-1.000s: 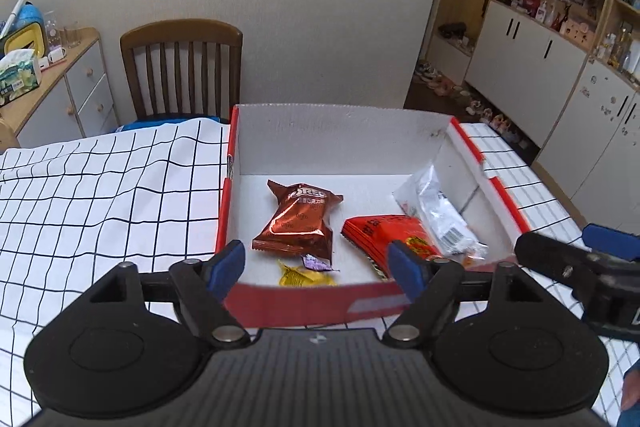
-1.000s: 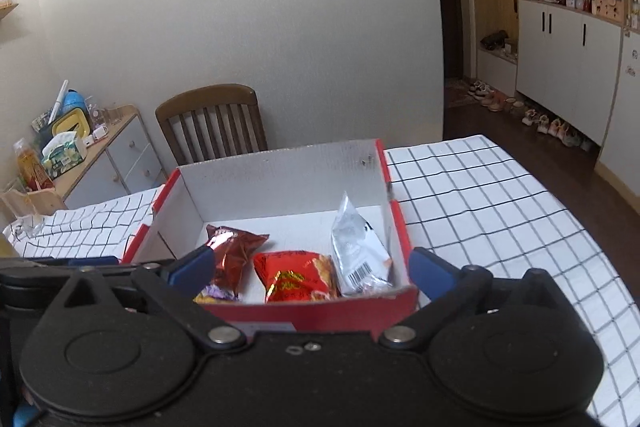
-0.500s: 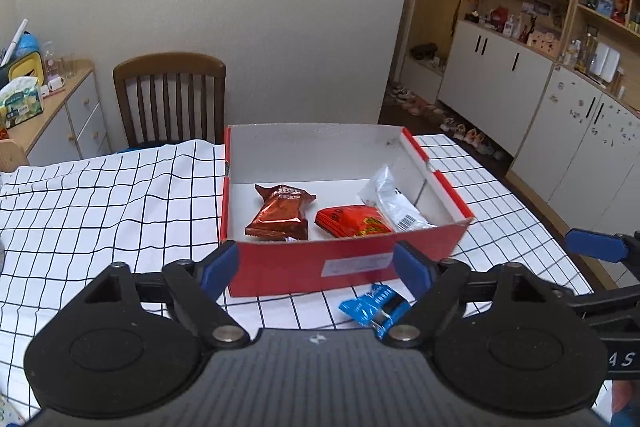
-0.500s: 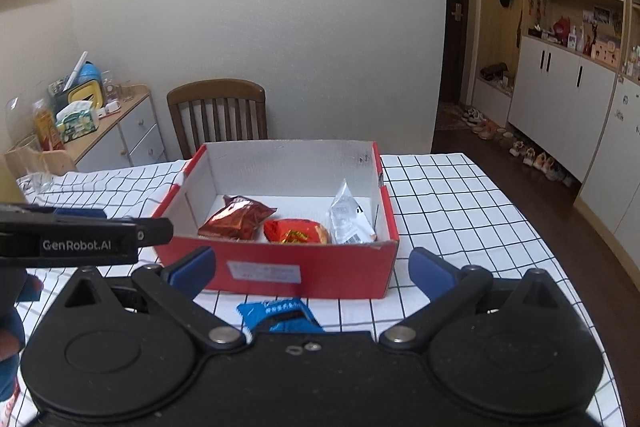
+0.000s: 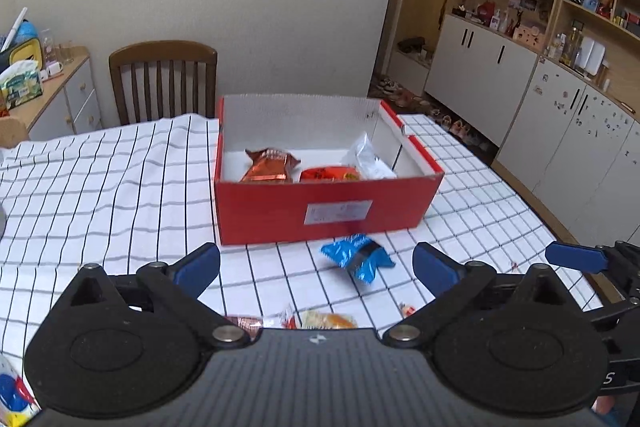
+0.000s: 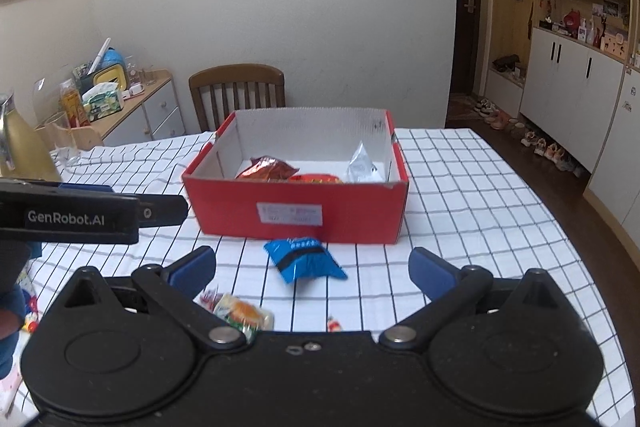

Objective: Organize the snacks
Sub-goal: 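Withdraw both tools from the box toward the remaining snacks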

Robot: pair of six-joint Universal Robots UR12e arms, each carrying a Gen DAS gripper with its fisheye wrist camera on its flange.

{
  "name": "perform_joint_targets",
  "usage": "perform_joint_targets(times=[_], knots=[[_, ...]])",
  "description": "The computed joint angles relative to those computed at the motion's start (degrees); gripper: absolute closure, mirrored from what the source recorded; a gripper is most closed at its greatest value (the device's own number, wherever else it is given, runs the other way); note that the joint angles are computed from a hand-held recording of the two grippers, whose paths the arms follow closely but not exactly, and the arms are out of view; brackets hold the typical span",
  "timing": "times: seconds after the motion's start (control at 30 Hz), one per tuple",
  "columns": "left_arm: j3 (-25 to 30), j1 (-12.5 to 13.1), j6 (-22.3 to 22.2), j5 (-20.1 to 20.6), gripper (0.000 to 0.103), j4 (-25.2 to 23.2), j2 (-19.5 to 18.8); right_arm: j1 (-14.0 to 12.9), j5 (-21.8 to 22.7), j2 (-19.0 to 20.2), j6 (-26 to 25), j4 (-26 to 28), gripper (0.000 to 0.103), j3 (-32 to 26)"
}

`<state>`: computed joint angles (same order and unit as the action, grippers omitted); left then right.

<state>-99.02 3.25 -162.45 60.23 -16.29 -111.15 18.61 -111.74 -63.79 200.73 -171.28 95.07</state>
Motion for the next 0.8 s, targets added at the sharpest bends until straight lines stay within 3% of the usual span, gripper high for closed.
perform_joint_targets(times=[0.27, 0.5, 0.67, 0.8], knots=[[-1.6, 1.0, 1.3, 0.3, 0.0, -3.5, -0.5, 0.4, 1.5, -0.2, 1.0, 0.7, 0.0, 2.3], [-2.2, 0.7, 2.8, 3.8, 0.0, -3.8, -2.1, 0.2, 2.7, 0.3, 2.0, 1.6, 0.0, 3.4], [-2.5, 0.0, 2.8, 7.8, 0.0, 0.0, -3.5, -0.2, 3.6, 0.9, 3.5, 2.5, 0.001, 3.9], [-0.8, -0.3, 1.6, 9.6, 0.0, -2.6, -4.9, -0.6, 3.8, 1.4, 4.2, 3.0, 0.002, 4.1]])
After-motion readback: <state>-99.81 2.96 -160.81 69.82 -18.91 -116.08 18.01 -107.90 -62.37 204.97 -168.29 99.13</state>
